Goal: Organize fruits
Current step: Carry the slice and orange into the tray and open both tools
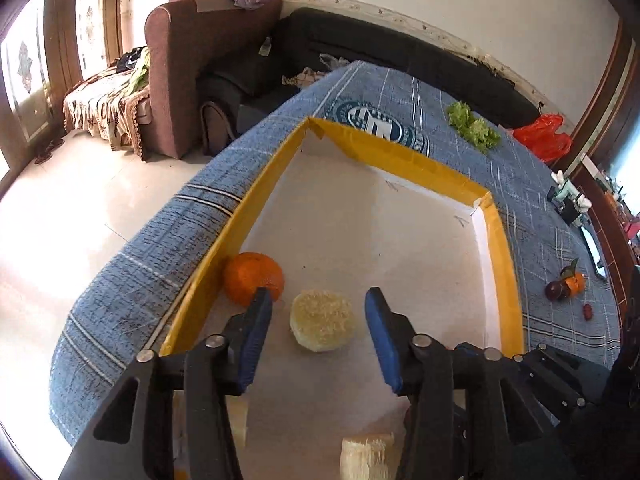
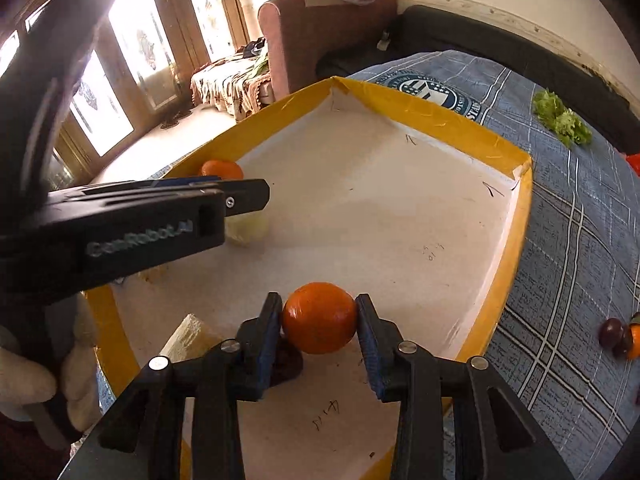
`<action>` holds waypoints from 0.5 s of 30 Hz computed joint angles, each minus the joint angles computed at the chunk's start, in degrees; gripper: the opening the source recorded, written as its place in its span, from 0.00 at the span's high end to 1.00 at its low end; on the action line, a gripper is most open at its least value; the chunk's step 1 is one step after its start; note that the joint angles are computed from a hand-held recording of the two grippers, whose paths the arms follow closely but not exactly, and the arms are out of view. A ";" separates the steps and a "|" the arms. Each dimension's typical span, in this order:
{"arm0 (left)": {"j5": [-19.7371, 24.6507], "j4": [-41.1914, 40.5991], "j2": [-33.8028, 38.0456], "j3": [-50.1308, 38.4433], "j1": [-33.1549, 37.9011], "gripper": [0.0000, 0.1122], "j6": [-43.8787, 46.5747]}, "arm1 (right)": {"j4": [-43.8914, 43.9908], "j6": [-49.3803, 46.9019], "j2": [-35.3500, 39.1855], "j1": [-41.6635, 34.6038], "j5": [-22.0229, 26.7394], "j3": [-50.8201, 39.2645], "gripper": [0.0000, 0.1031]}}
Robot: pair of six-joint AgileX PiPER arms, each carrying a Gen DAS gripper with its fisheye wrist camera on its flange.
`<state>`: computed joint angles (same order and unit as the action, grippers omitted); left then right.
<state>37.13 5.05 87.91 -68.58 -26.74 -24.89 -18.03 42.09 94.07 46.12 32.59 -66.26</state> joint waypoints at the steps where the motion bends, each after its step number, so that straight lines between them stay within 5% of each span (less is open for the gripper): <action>1: 0.10 0.25 -0.99 0.36 -0.01 0.50 -0.52 | 0.33 0.11 -1.03 -0.13 -0.62 0.76 0.49; 9: 2.48 0.73 -9.58 1.28 -4.68 0.32 -4.99 | -9.12 13.28 -17.22 -0.73 -1.40 11.61 0.42; 15: 3.43 -2.38 -10.19 -3.11 -13.91 0.28 -4.12 | -9.45 12.08 -40.97 -10.46 8.48 20.96 0.39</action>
